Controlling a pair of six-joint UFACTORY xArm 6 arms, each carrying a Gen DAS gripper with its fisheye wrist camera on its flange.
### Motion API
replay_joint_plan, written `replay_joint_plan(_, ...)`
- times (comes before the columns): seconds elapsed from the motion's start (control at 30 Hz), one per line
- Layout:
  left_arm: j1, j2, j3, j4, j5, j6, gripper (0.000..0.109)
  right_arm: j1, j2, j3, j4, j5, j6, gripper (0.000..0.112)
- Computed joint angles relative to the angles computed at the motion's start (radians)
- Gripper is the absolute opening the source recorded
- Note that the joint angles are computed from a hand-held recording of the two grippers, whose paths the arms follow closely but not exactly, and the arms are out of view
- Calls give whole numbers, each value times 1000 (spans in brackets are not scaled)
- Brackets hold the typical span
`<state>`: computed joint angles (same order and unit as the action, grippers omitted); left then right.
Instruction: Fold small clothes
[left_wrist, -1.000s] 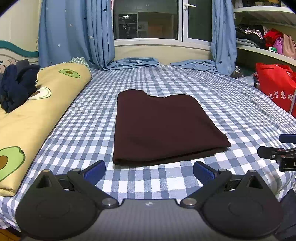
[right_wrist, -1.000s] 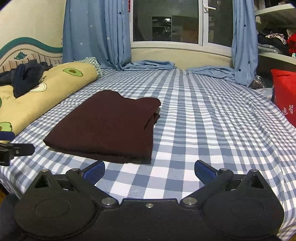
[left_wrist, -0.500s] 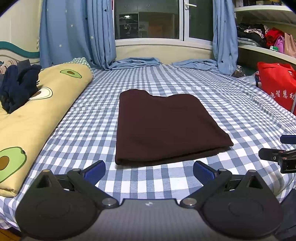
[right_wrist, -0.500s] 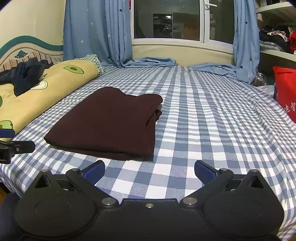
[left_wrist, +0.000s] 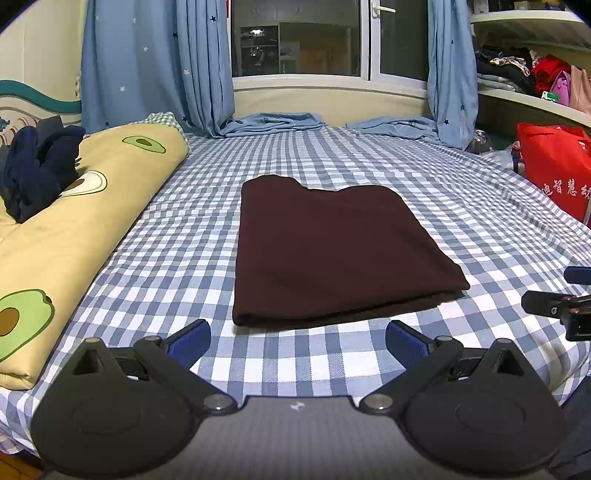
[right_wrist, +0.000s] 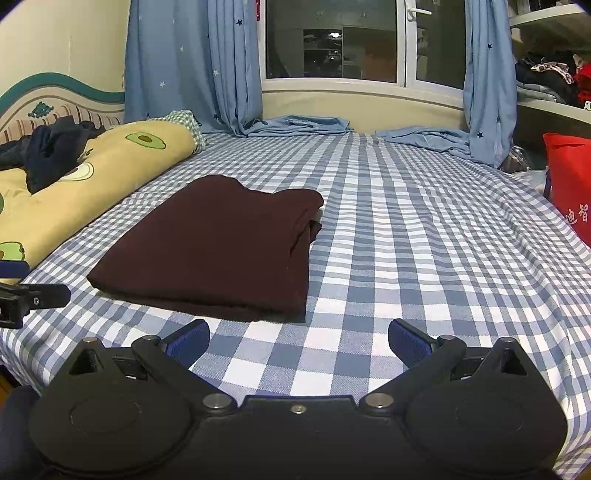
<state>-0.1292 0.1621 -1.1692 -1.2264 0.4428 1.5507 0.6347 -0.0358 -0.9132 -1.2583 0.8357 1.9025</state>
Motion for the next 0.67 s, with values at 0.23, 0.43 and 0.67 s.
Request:
replay_joint_plan(0.23,-2,6,-3,9,1,-10,102,-3,-1,0,-6,-10,3,103)
replay_joint_plan(0.43,2,6,-1,-15,14,17,102,-5,3,-1,-5,-15,9,103)
replay_joint_plan(0.67,1,-5,6,-66,19,58,102,-7,3,3,-5,-15,16,103)
